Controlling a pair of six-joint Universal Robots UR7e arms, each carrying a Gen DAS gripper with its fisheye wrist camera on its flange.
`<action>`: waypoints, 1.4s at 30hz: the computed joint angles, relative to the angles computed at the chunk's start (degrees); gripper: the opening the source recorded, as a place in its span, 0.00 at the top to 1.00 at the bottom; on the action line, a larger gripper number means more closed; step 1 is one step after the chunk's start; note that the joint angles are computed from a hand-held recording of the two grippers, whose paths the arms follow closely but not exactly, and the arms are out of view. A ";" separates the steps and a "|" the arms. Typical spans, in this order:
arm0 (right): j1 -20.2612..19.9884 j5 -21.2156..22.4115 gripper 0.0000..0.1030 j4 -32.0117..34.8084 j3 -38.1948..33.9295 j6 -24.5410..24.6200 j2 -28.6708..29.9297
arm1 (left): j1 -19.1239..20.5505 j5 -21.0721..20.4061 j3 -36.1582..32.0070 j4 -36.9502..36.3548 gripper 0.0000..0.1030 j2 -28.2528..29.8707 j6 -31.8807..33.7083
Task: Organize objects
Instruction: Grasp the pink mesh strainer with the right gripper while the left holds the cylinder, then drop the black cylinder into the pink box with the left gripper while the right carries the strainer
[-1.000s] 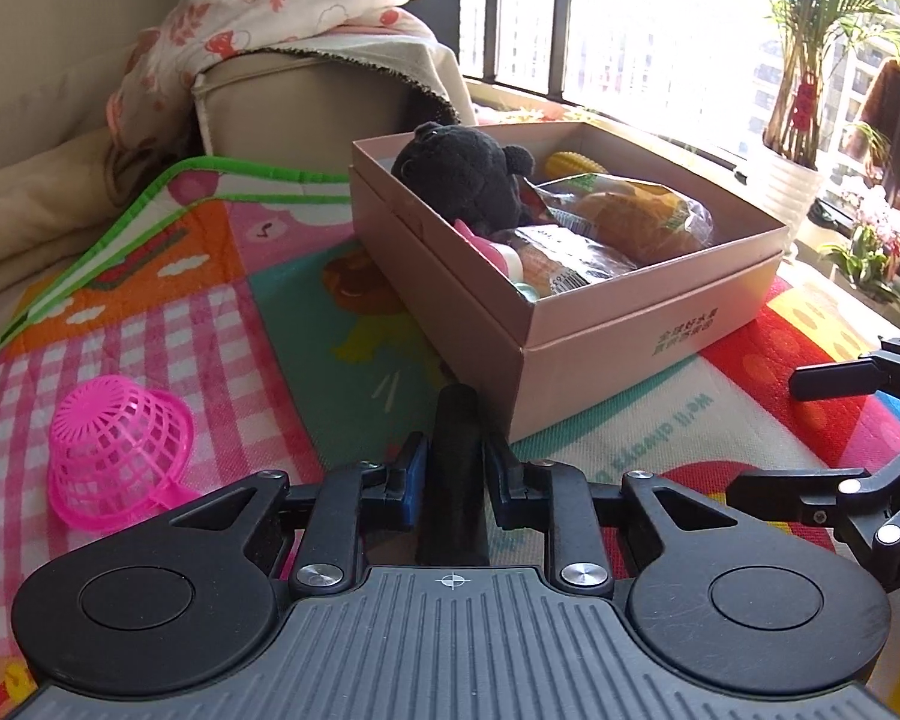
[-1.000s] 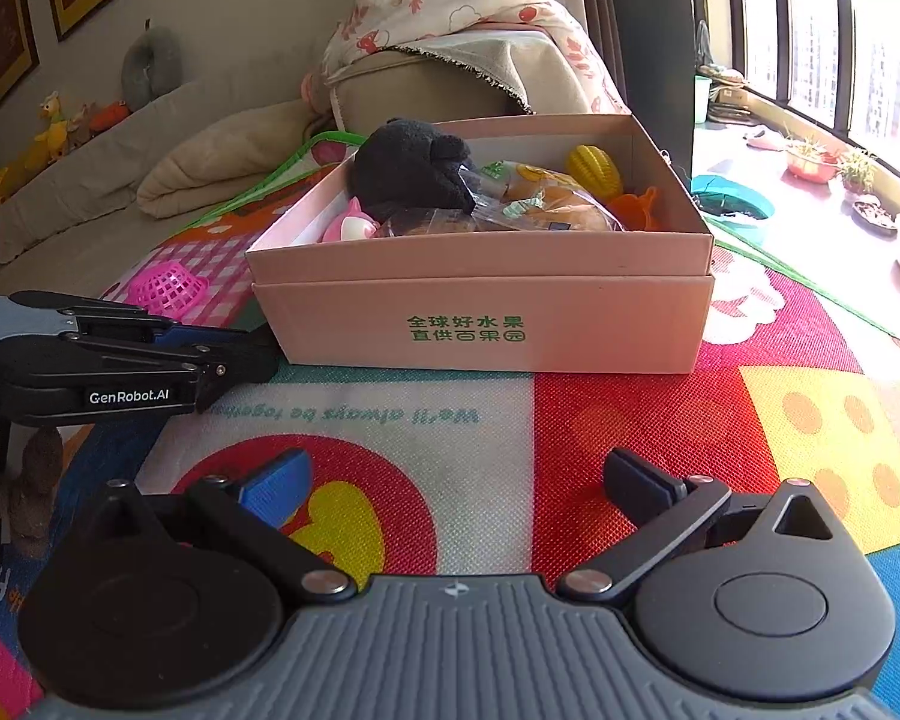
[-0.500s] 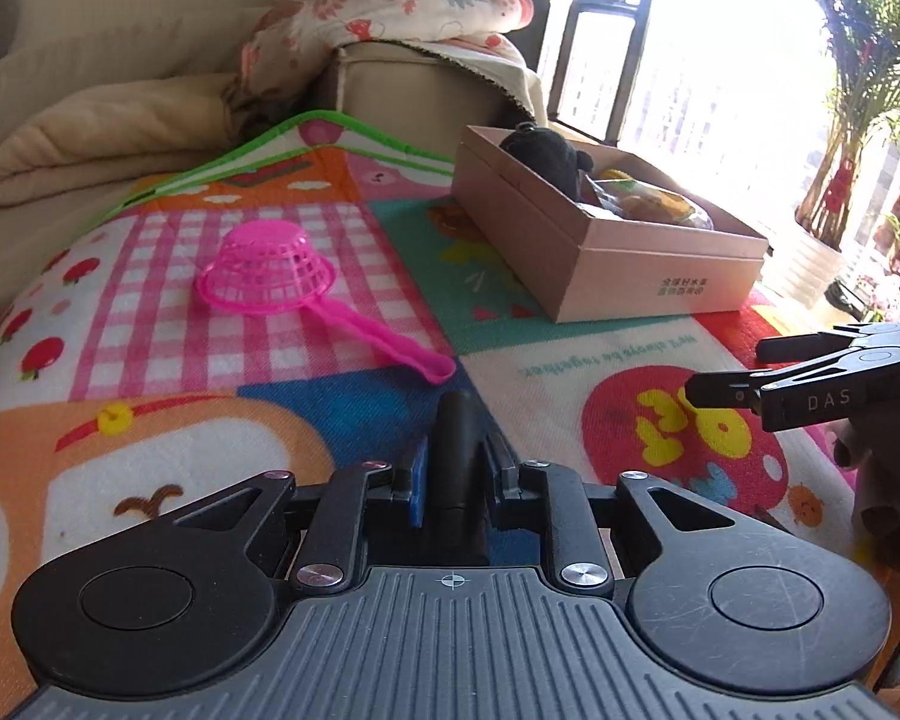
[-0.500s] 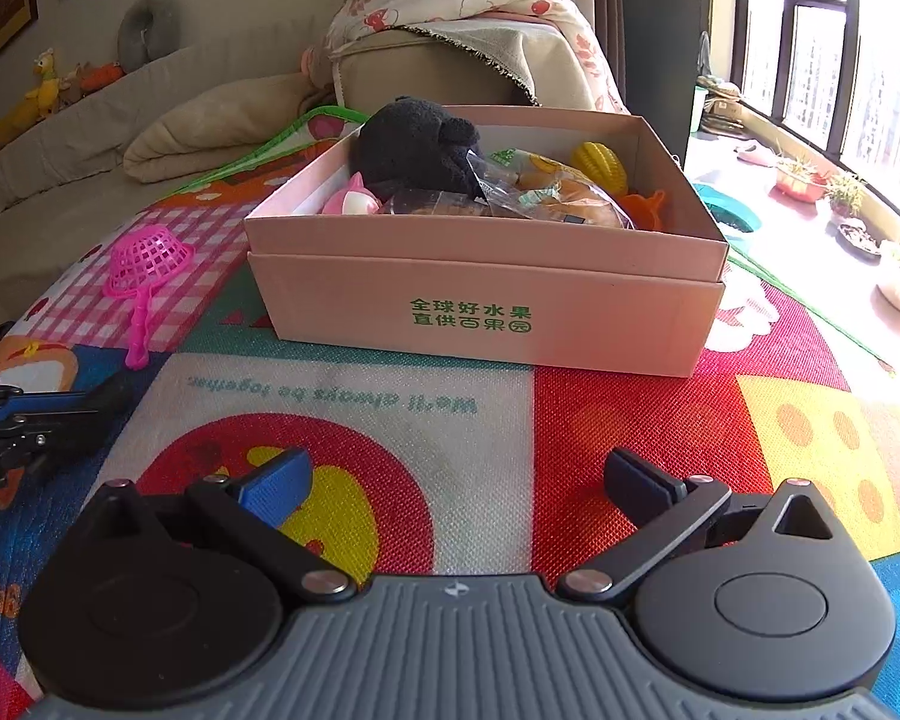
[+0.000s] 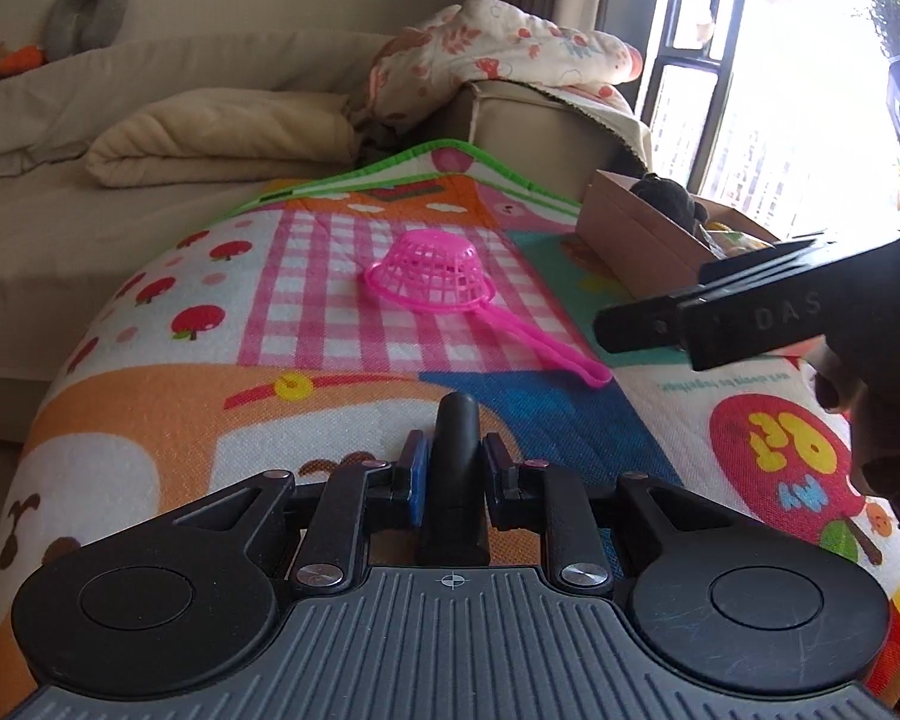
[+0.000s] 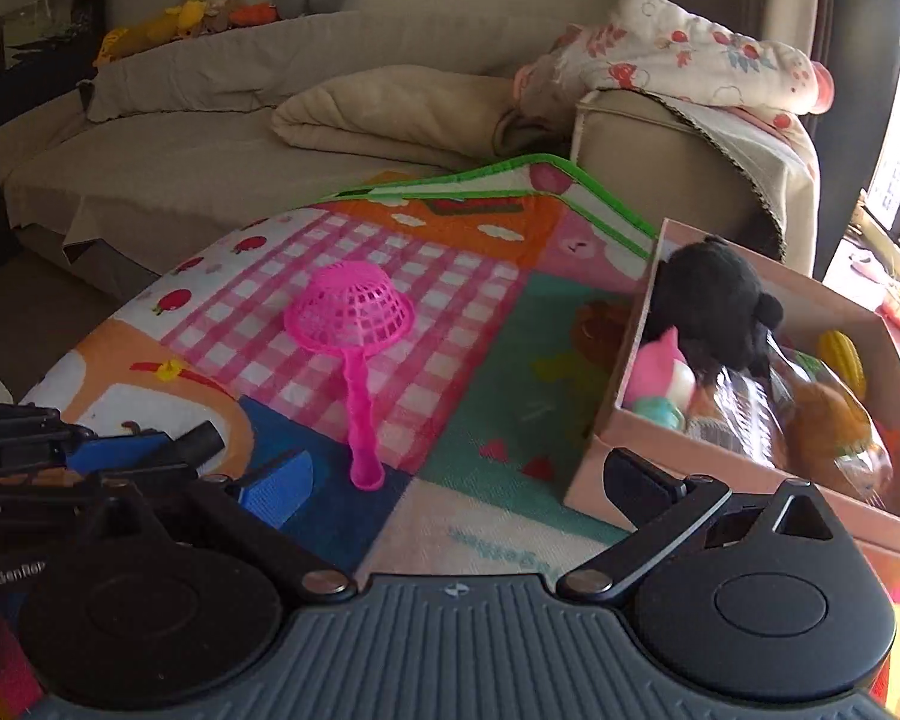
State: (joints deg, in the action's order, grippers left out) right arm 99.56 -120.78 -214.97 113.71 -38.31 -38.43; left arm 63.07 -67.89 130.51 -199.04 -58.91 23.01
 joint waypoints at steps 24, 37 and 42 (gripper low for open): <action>1.75 -1.55 0.20 5.17 0.12 3.22 -1.63 | 0.13 -0.65 0.33 -0.32 0.78 -0.19 -1.27; -3.36 -4.60 0.20 -30.92 25.13 -0.30 -9.17 | -3.21 4.98 0.78 -0.81 0.79 1.21 3.86; -8.57 1.74 0.20 -36.84 30.19 3.36 -11.84 | -5.57 3.27 -0.60 6.32 0.79 0.82 1.57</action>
State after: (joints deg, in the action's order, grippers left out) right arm 90.99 -119.04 -251.81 143.90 -34.96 -50.27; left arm 57.50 -64.62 129.90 -192.72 -58.09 24.57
